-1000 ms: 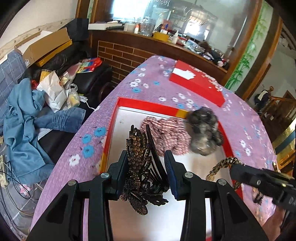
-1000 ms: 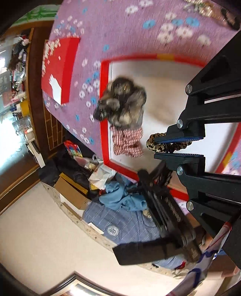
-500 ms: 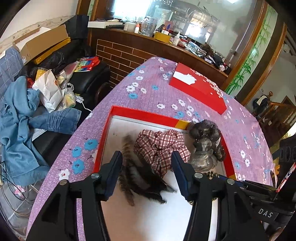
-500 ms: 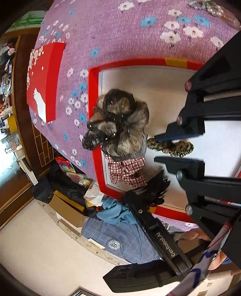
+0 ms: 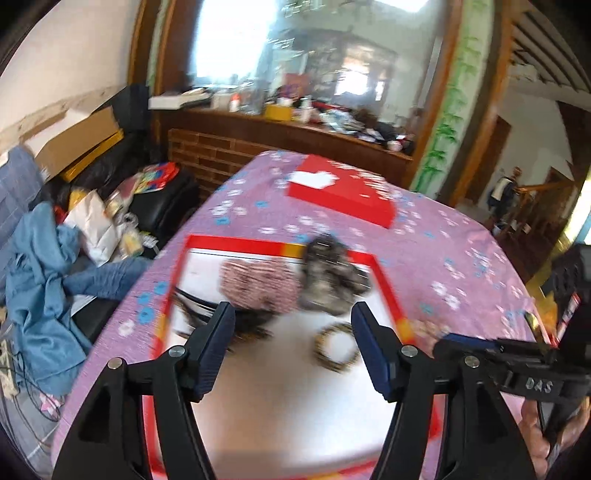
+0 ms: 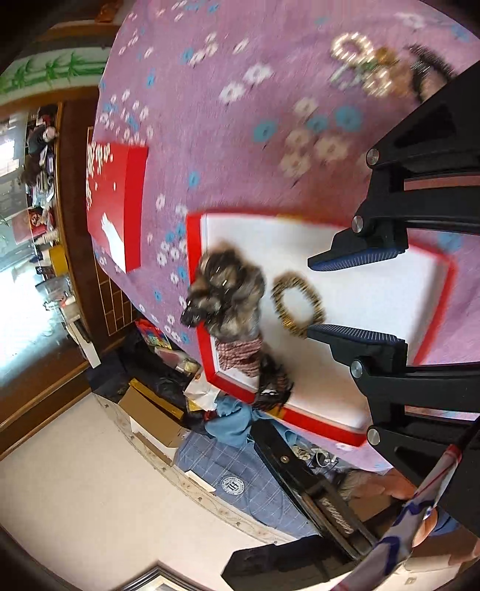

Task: Organize jewelry
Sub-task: 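Carry the hair clip and beaded bracelet to the tray and release both, then grasp the black hair tie with the left gripper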

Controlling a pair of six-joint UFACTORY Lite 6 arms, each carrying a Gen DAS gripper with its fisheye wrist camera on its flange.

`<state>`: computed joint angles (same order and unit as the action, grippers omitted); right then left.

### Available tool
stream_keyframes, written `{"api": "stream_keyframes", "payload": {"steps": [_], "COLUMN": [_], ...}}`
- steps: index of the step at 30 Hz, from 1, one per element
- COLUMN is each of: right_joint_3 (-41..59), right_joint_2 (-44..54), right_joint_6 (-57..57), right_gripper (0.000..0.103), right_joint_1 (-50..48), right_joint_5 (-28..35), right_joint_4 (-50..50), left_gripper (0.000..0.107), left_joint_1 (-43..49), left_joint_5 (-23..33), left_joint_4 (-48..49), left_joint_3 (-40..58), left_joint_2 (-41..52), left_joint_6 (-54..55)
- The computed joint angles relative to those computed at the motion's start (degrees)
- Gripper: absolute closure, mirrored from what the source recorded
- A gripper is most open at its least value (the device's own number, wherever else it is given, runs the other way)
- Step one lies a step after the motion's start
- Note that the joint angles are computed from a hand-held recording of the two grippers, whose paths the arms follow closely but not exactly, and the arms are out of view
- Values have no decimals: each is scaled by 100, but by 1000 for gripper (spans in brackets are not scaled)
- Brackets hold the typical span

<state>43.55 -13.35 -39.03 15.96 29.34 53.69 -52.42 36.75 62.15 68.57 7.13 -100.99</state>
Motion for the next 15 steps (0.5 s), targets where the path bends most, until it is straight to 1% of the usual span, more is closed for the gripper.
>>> {"api": "stream_keyframes", "payload": {"steps": [3,4,7,8,11,12,15], "right_joint_3": [-475,-598,-779,-808,-736,-678,-541], "right_joint_2": [-693,-905,-1175,-1234,-972,-821,-300], "right_joint_6": [-230,-346,-981,-1089,-1895,-2068,-2736], "right_gripper": [70,70,70,70,71,71,71], "right_joint_1": [-741,-1138,-2260,-2590,-3714,-3999,-4743], "right_joint_5": [416,643,1273,1393,1773,1851,1959], "right_joint_4": [-196,-286,-212,-290,-34,23,385], "left_gripper": [42,42,42,42,42,42,41], "left_joint_1": [-547,-727,-1162,-1299,-1524,-1569,-1579], "left_joint_5": [157,212,412,475,705,760,896], "left_joint_4": [44,1,-408,-540,-1036,-1165,-1934], "left_joint_3": [347,555,1434,1812,2971,3287,4656], "left_joint_2": [323,507,1236,1539,2430,2672,3654], "left_joint_6": [-130,-86,448,683,1474,1663,2629]}}
